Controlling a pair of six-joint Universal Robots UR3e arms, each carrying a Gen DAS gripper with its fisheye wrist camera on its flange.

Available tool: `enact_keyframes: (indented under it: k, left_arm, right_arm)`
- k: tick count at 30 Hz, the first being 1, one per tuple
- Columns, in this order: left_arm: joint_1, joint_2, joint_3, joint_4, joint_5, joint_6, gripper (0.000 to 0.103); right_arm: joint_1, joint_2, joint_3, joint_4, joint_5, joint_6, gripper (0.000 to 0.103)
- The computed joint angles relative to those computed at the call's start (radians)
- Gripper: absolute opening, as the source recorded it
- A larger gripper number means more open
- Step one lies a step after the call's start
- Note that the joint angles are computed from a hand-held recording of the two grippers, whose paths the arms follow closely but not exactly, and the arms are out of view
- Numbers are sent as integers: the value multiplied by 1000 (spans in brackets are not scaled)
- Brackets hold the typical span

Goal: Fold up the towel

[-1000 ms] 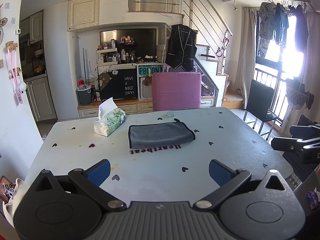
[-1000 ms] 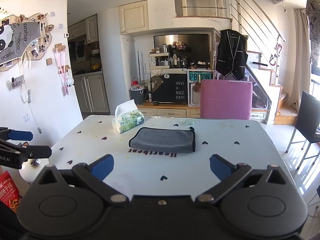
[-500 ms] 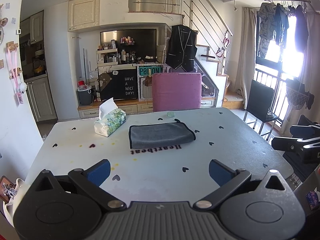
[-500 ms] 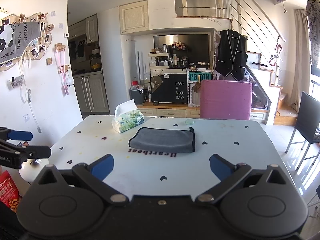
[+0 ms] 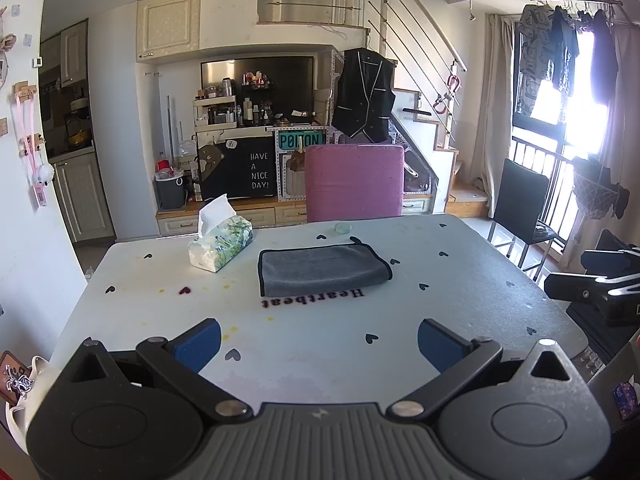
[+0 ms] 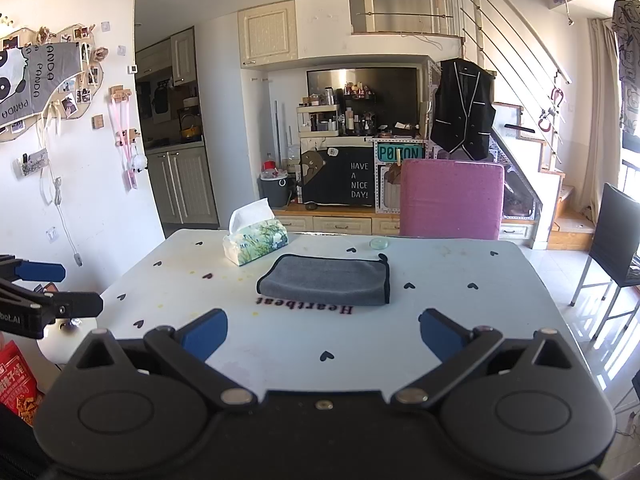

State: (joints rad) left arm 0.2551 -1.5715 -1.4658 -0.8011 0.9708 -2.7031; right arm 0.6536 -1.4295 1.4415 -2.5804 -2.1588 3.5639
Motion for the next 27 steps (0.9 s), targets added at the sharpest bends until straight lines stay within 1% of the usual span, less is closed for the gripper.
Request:
enact_keyframes:
  k: [23, 27]
  left_arm:
    - [-1, -5, 7, -2, -2, -2, 103]
    - [-9, -8, 9, 2, 11, -15, 103]
  right_arm:
    - [5, 1, -6, 9, -3, 5, 103]
    - [5, 0, -7, 10, -2, 6, 103]
